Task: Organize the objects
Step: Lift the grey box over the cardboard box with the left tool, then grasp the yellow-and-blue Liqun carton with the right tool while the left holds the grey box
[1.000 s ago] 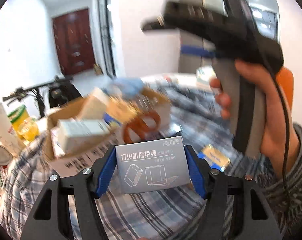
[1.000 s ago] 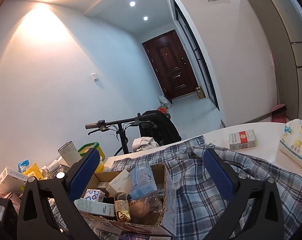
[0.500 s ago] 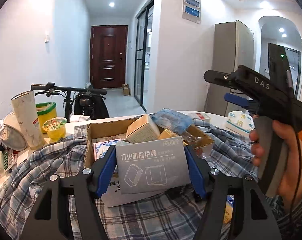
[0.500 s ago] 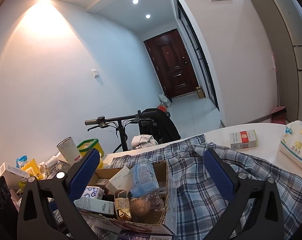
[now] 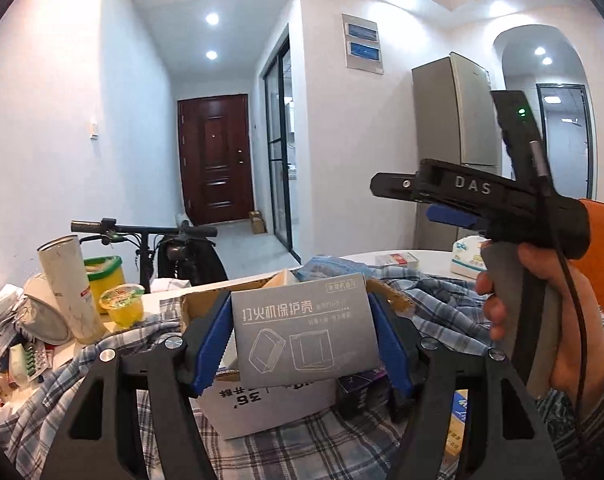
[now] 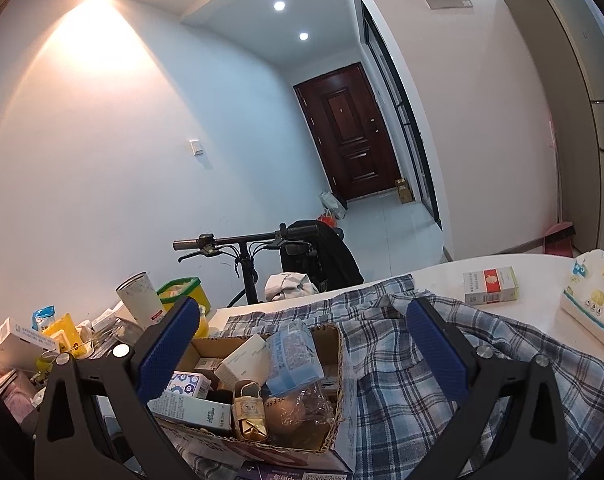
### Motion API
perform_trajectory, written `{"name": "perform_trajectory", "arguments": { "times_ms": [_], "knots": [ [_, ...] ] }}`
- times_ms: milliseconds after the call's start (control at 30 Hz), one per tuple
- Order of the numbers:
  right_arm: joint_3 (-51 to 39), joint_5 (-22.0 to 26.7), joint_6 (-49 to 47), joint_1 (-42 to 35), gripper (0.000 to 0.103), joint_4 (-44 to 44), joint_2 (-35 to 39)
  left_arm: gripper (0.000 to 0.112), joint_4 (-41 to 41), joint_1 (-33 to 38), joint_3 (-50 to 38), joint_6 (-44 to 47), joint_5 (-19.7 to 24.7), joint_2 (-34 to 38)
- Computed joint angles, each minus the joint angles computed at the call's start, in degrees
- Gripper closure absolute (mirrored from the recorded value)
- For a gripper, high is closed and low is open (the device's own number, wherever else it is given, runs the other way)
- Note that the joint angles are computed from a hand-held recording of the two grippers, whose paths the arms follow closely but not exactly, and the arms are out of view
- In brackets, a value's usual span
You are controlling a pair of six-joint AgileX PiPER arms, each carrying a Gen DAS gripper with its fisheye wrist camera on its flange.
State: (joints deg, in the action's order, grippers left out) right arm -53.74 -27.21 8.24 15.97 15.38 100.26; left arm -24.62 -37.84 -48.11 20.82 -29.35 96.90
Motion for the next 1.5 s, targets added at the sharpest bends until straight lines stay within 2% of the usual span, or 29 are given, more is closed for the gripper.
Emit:
{"name": "perform_trajectory", "arguments": {
  "times_ms": [100,167,267,367,433,500,567,667,700,833,900,967,1067,1100,1133,1167,1233,1267,1333,1400,1500],
  "knots": [
    [1.45,-3.03,0.50,0.37,0.000,-1.27,-0.74,0.043,-0.40,0.27,-0.04,-0.18,-0.13,0.00],
    [2.90,-6.59,-3.07,1.81,0.000,1.89,-1.34,0.043,-1.58,0.59,-0.28,0.04,-0.13,0.15],
    [5.21,-13.60,-12.38,5.35,0.000,9.86,-2.52,0.043,0.30,1.79,-0.45,-2.72,0.43,0.25],
    [7.96,-23.82,-21.89,10.86,0.000,19.16,-4.51,0.043,-0.04,2.06,-0.49,-3.09,0.37,0.36],
    [10.67,-30.06,-23.58,13.68,0.000,19.68,-6.58,0.043,1.16,2.49,-0.54,-4.45,0.65,0.40],
    [13.13,-33.91,-25.50,15.91,0.000,19.22,-8.76,0.043,1.77,2.70,-0.48,-5.24,0.55,0.31],
    [14.65,-32.97,-29.20,18.09,0.000,20.65,-11.72,0.043,2.32,2.96,-0.43,-6.00,0.54,0.25],
    [17.46,-28.93,-31.95,21.03,0.000,23.18,-16.94,0.043,2.89,3.36,-0.47,-7.13,1.13,0.05],
    [19.56,-27.71,-29.76,21.37,0.000,22.08,-19.13,0.043,3.38,3.64,-0.50,-7.79,1.21,0.04],
    [28.65,-27.94,-20.29,20.87,0.000,15.91,-25.88,0.043,3.94,4.16,-0.52,-8.86,1.07,-0.02],
    [31.55,-23.15,-16.55,18.31,0.000,10.71,-28.82,0.043,4.16,4.32,-0.49,-9.51,1.20,-0.11],
    [32.87,-20.44,-16.76,17.98,0.000,11.51,-28.59,0.043,4.23,4.43,-0.74,-9.57,1.50,0.04],
    [31.74,-7.79,-6.12,12.65,0.000,2.56,-26.43,0.043,3.65,4.15,-0.81,-8.64,1.60,0.09],
    [32.08,-6.07,-4.69,12.82,0.000,1.95,-25.75,0.043,3.44,4.00,-0.73,-8.24,1.50,0.05],
    [32.60,-6.65,-5.54,13.69,0.000,3.64,-24.16,0.043,3.22,3.85,-0.74,-7.86,1.54,0.04],
    [32.86,-9.21,-8.68,15.13,0.000,7.61,-21.07,0.043,3.23,3.77,-0.81,-7.70,1.67,0.08],
    [31.44,-10.83,-18.69,18.99,0.000,19.07,-16.62,0.043,1.84,3.44,-1.02,-6.14,1.65,0.34],
    [30.73,-9.59,-22.08,20.30,0.000,23.45,-15.72,0.043,1.78,3.47,-1.10,-6.05,1.76,0.41],
    [28.75,-5.57,-24.35,20.70,0.000,26.77,-13.54,0.043,2.38,3.71,-1.23,-6.71,2.03,0.46],
    [26.72,-3.36,-30.47,21.58,0.000,34.60,-11.93,0.043,2.69,3.90,-1.32,-7.26,2.23,0.48],
    [25.15,-1.41,-34.91,21.22,0.000,40.50,-10.25,0.043,1.79,3.94,-1.58,-6.59,2.51,0.59]
  ]
}}
